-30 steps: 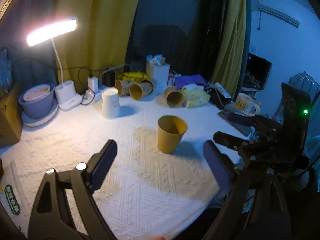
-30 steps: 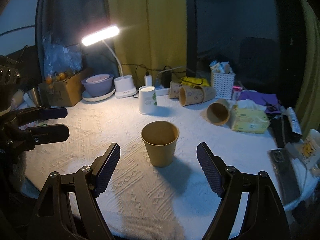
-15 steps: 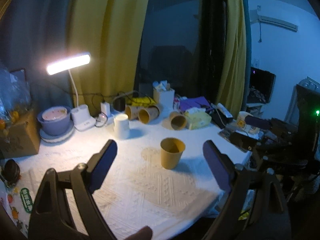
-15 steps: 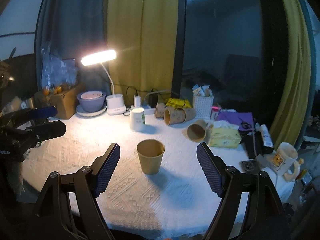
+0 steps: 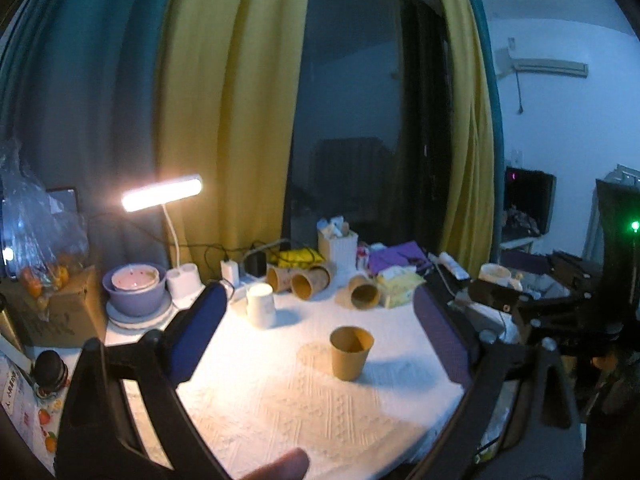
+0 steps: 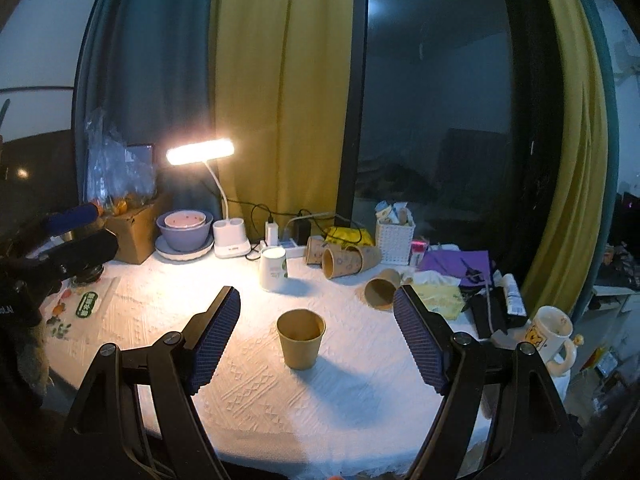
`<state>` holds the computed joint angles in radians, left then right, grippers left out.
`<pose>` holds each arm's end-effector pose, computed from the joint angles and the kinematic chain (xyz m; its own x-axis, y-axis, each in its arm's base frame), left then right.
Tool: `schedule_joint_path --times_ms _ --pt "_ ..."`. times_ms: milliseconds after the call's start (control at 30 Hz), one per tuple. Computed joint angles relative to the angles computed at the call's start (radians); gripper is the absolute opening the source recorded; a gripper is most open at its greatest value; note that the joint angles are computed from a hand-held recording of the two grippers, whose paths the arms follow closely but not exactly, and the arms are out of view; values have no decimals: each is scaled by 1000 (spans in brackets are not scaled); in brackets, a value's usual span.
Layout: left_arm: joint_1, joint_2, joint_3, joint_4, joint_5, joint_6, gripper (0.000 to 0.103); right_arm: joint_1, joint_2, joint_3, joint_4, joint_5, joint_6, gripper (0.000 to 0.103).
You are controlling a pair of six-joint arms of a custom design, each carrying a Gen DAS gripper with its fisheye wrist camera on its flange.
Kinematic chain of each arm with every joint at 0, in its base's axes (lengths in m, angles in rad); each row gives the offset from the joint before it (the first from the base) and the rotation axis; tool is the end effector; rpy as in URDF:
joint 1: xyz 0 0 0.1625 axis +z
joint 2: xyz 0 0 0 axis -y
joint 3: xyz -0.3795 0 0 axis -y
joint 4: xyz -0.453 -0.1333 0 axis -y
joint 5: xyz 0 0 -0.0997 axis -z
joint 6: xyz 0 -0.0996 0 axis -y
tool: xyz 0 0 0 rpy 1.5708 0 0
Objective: Flip cup upright
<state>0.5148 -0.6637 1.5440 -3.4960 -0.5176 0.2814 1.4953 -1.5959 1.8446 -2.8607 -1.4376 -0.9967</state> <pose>-0.4837 -0.5262 0.1085 -0.7411 0.1269 -0.6592 0.6691 0.2206 -0.7097 0.1035 -0.5745 0.4665 -0.5734 -0.4445 0.6882 -0.8164 0.2404 -0.5250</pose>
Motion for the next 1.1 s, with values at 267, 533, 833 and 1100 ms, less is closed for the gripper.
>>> schedule_joint_path --times_ms 267,533,833,1100 --pt "-10 12 -4 -72 29 59 95 4 -23 9 -13 20 0 82" --pt "-15 17 -8 -58 37 39 95 3 -13 -1 6 16 -1 82" --pt "-19 15 -7 -51 38 34 95 3 -12 -3 7 16 0 82" --pt "-20 12 -4 -43 37 28 95 5 -12 -1 6 12 1 82"
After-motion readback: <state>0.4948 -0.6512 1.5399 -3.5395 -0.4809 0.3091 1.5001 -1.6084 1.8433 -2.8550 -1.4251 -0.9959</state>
